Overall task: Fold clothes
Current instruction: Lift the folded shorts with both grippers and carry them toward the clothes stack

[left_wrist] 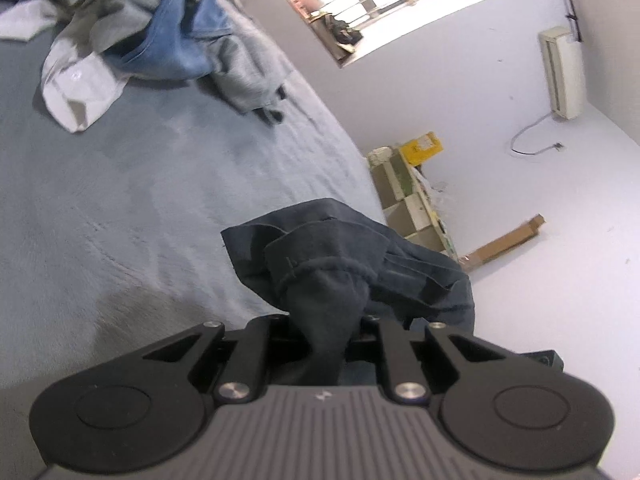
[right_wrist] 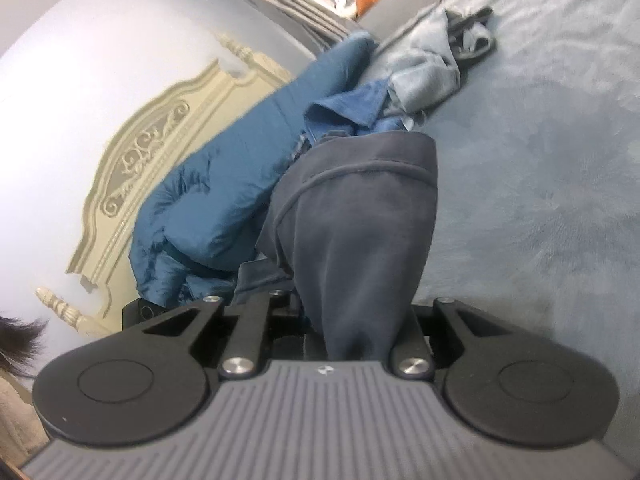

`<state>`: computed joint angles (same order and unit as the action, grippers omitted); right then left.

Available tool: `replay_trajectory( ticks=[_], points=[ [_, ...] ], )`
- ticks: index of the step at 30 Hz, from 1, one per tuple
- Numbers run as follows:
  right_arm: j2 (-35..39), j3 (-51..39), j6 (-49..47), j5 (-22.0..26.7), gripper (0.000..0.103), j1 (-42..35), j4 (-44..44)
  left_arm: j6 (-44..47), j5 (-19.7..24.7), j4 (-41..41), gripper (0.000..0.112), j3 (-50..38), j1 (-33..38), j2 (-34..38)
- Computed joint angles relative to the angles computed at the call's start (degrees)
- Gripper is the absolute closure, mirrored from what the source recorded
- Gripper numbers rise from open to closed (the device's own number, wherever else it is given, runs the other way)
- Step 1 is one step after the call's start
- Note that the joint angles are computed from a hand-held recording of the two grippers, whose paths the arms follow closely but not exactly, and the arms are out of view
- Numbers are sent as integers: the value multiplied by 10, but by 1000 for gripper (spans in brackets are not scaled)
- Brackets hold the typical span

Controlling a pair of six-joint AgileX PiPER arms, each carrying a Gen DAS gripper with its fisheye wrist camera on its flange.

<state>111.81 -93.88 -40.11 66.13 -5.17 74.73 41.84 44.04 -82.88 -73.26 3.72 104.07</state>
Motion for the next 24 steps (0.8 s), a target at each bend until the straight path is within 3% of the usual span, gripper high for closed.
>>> replay_trajectory(
  ticks=[7,13,19,24],
  points=[
    [-157,149,-7,-59,88,-13,44,-29,46,34,98,-30,-6,-36],
    [-301,247,54,-139,88,-25,59,-106,107,99,98,-147,-39,-17],
    [-426,271,215,-195,88,-64,-9,-210,163,159,98,-314,-104,25],
    [-488,199,397,-177,88,-115,-145,-300,204,201,97,-478,-169,79]
  ],
)
